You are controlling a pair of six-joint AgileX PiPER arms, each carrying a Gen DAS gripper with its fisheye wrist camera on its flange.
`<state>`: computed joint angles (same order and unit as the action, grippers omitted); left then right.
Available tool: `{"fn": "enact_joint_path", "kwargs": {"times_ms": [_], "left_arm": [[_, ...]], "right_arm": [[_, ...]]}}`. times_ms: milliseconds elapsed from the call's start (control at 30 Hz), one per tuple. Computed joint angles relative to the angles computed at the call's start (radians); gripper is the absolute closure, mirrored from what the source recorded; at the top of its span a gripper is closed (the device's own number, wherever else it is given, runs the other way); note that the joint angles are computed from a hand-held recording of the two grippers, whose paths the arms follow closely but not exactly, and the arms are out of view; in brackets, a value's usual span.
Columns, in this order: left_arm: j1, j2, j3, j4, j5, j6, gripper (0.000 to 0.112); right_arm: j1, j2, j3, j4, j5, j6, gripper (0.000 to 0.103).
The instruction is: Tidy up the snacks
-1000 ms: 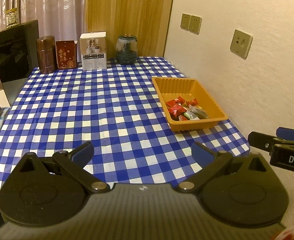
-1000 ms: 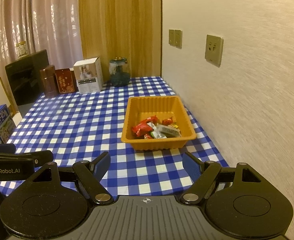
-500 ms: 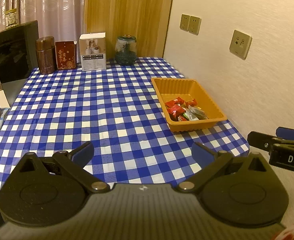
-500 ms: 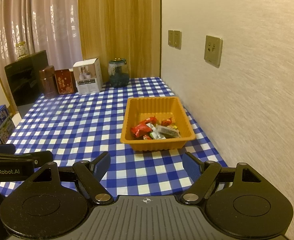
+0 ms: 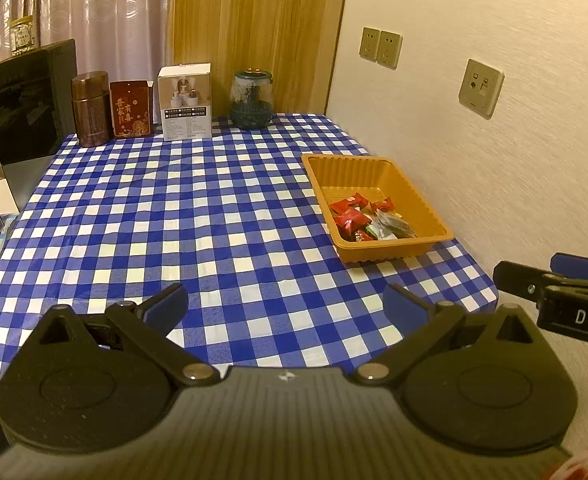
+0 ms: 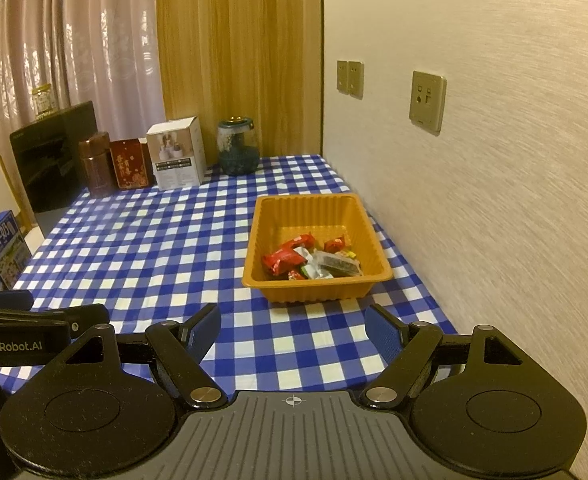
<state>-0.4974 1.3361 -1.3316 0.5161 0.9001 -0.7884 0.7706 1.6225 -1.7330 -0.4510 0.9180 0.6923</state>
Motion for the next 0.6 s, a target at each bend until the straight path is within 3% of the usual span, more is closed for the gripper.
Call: {"fn": "enact_joint_path", "kwargs": {"times_ms": [600], "left_arm": [[0.007,-0.003,0.003,-0.013,-0.007,0.011,0.009]], "right_arm": [[-0.002,-0.001,0.002,-0.002,-0.006,0.004,0.024]]}}
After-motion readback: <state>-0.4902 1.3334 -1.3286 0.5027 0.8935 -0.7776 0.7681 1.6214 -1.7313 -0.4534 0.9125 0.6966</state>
